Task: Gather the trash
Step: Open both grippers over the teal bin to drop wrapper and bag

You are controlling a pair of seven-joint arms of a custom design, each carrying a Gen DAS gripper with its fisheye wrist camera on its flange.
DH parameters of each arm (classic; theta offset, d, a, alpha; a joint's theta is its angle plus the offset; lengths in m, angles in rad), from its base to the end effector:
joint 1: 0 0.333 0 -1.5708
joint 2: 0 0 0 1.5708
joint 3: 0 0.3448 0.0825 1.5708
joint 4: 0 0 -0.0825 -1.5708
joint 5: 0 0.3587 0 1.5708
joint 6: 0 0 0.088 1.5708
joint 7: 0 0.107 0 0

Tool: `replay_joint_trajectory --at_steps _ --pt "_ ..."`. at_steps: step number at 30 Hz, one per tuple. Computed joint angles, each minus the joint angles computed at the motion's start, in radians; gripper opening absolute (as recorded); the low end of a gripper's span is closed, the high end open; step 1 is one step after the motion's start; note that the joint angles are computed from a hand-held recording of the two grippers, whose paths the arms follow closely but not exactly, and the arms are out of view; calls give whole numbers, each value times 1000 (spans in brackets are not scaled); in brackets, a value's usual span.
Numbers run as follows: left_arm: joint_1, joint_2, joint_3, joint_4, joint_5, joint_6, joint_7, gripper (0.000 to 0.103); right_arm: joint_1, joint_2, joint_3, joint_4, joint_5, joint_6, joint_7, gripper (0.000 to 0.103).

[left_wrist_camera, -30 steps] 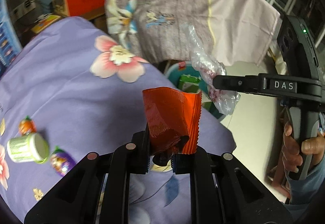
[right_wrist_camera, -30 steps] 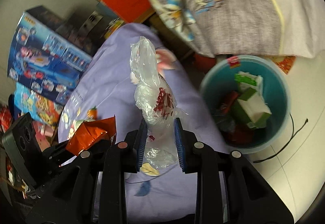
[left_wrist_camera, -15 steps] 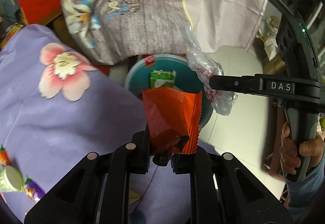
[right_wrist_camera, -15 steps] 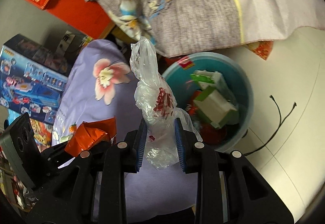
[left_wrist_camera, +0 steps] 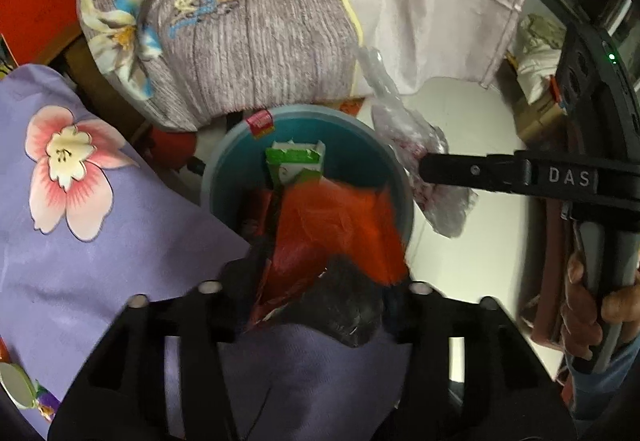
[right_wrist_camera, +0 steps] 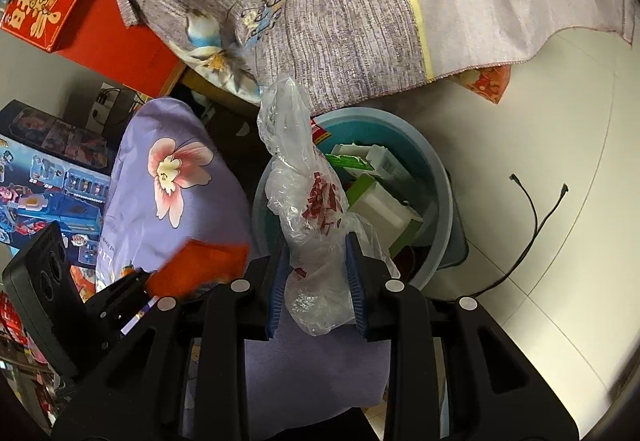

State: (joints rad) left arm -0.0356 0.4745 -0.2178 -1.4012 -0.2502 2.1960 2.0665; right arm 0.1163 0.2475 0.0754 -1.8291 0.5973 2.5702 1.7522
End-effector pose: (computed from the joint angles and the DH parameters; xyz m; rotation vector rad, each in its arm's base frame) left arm 0.6969 -0.1544 0.5071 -1.4072 2.6529 -0.6915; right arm 0.6357 0.1096 0.4907 -1.3509 2.0933 0.1405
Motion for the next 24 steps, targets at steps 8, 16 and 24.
replay_joint_trajectory --at_steps 8,16,24 --pt "21 -5 2 -4 -27 26 -29 88 3 20 1 38 -20 -18 11 29" --pt "49 -32 4 -33 -58 36 -28 94 16 45 6 80 -56 -39 36 30" --pt "77 -67 7 -76 -100 47 6 95 29 80 16 135 -82 -62 63 60"
